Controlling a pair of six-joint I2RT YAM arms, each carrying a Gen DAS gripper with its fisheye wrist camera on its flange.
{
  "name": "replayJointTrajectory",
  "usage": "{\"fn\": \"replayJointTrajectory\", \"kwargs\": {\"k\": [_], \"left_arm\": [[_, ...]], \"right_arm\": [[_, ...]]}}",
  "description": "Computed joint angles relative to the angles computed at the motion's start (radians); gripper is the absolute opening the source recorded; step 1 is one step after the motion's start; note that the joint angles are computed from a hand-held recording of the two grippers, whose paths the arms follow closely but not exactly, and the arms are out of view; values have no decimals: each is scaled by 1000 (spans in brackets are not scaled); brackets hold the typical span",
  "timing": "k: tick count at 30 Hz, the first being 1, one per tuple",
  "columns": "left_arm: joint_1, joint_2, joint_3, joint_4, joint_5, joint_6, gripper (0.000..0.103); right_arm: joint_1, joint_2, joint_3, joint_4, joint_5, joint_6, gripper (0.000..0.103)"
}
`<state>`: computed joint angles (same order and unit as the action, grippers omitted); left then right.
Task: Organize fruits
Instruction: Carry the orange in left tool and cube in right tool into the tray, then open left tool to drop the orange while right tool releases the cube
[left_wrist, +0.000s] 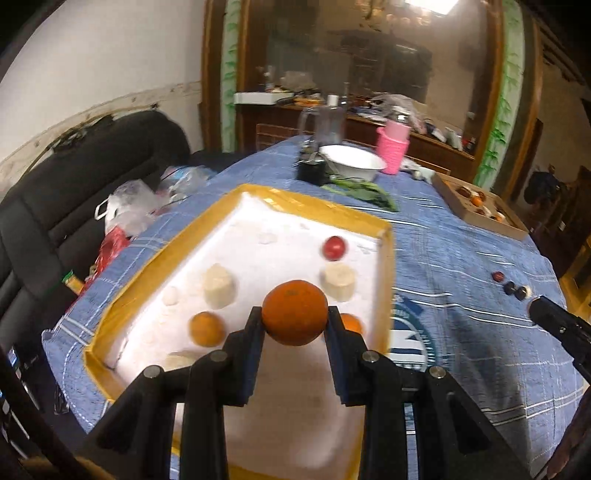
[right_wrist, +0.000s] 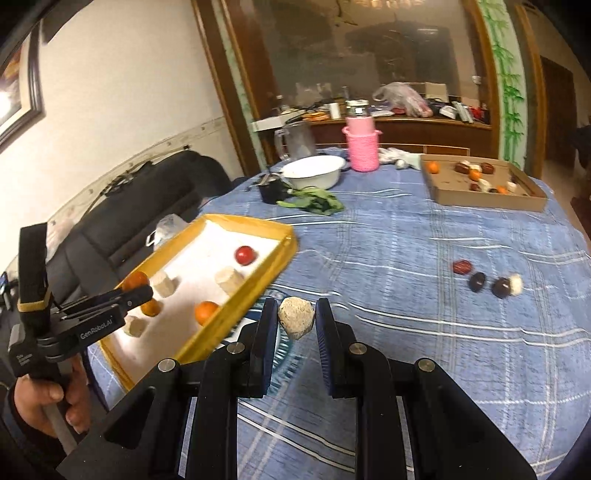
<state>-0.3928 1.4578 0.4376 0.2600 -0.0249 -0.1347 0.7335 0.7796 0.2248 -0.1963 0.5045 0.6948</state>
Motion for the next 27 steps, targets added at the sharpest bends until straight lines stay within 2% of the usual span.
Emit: {"fn": "replayJointTrajectory", "kwargs": {"k": [4,12,21,27], "left_arm": [[69,45,14,10,24,12,35],[143,122,68,11,47,25,35],[163,235,161,-4,39,15,35],[175,286,218,-21,34,7,35]], "right_arm": [[-14,184,45,162,-50,-47,20],[-75,515,175,390,-166,-132,20],[-188,806,334,487,-284,-195,20],[-247,905,406,493,-332,-224,20]]}}
